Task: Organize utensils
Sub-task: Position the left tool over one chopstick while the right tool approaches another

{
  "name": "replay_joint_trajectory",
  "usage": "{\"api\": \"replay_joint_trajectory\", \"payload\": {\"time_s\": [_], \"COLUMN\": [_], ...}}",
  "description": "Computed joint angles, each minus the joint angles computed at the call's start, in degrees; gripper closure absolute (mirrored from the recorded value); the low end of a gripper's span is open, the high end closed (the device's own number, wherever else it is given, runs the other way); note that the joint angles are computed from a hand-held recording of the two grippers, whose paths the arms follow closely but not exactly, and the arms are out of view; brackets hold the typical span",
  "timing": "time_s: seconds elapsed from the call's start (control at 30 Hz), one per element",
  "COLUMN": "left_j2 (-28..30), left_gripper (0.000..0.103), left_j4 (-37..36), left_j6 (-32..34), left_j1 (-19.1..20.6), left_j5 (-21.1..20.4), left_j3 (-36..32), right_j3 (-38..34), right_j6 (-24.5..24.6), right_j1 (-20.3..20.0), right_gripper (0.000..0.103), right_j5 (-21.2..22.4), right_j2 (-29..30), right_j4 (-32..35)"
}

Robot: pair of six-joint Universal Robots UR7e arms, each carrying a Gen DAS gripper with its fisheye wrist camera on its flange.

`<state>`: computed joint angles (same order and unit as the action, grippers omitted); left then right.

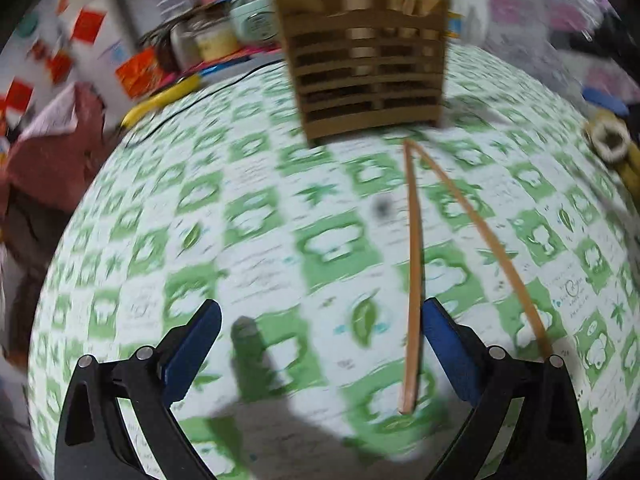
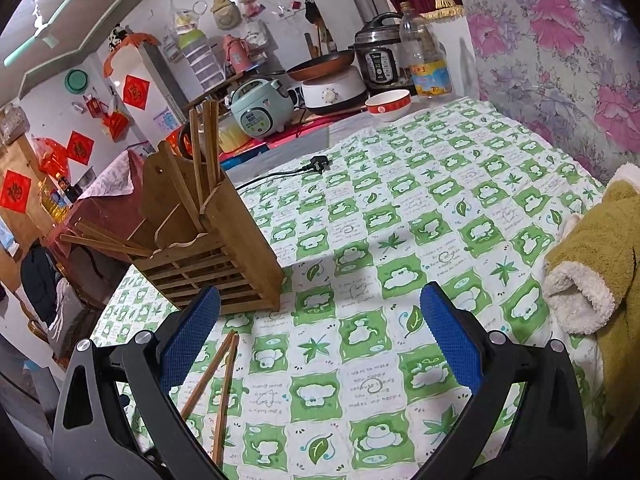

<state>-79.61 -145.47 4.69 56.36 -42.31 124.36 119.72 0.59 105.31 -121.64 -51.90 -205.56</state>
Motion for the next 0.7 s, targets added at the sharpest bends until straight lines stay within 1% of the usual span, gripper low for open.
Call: {"api": "replay_joint_trajectory", "payload": {"time_s": [0.07,0.17,0.23,0.3,0.37,0.43,0.5,0.57,0.63,0.7], "left_j2": [-1.5,-4.0,-4.7,-4.1,-3.7,-3.6,-3.4,-3.5,-3.6,-3.8], "left_gripper": [0.005,0.005,0.005,0.005,0.004,0.004,0.005,0.005,0.005,0.005], "left_j4": [0.5,0.4,-0.3,-0.6,0.7,1.8,1.9,3.9,6.8,5.9], "left_j6": [0.5,3.1,4.6,4.9,4.0,1.7,-0.4,-4.1,-7.6,-8.4], "left_j1": [-0.2,-1.4,-2.8,-3.2,-2.5,-1.6,-0.6,0.8,2.8,3.3], "left_j5": [0.0,-1.2,-0.6,0.1,-0.4,-0.4,0.0,-1.0,-3.8,-4.1], "left_j3": [0.9,3.2,4.8,5.1,4.1,3.1,2.1,0.5,-1.7,-1.9], "right_j3": [0.0,-0.2,-0.3,-0.6,-0.8,-1.1,-1.7,-2.4,-3.4,-3.9], "right_j6": [-0.2,-0.4,-0.6,-1.1,-2.1,-4.0,-6.8,-9.1,-11.3,-12.2], "right_j1": [0.0,0.0,0.0,0.1,0.3,0.7,1.6,2.7,3.6,4.3], "right_gripper": [0.006,0.006,0.006,0.006,0.006,0.006,0.006,0.006,0.006,0.006], "right_j5": [0.1,-0.1,0.1,0.1,0.4,1.0,0.3,-0.6,-1.7,-2.9], "right_j2": [0.1,0.3,0.5,1.0,1.3,1.9,3.1,4.4,6.1,7.2], "right_j4": [0.0,0.2,0.8,1.7,3.5,7.0,10.0,11.7,13.9,15.4]}}
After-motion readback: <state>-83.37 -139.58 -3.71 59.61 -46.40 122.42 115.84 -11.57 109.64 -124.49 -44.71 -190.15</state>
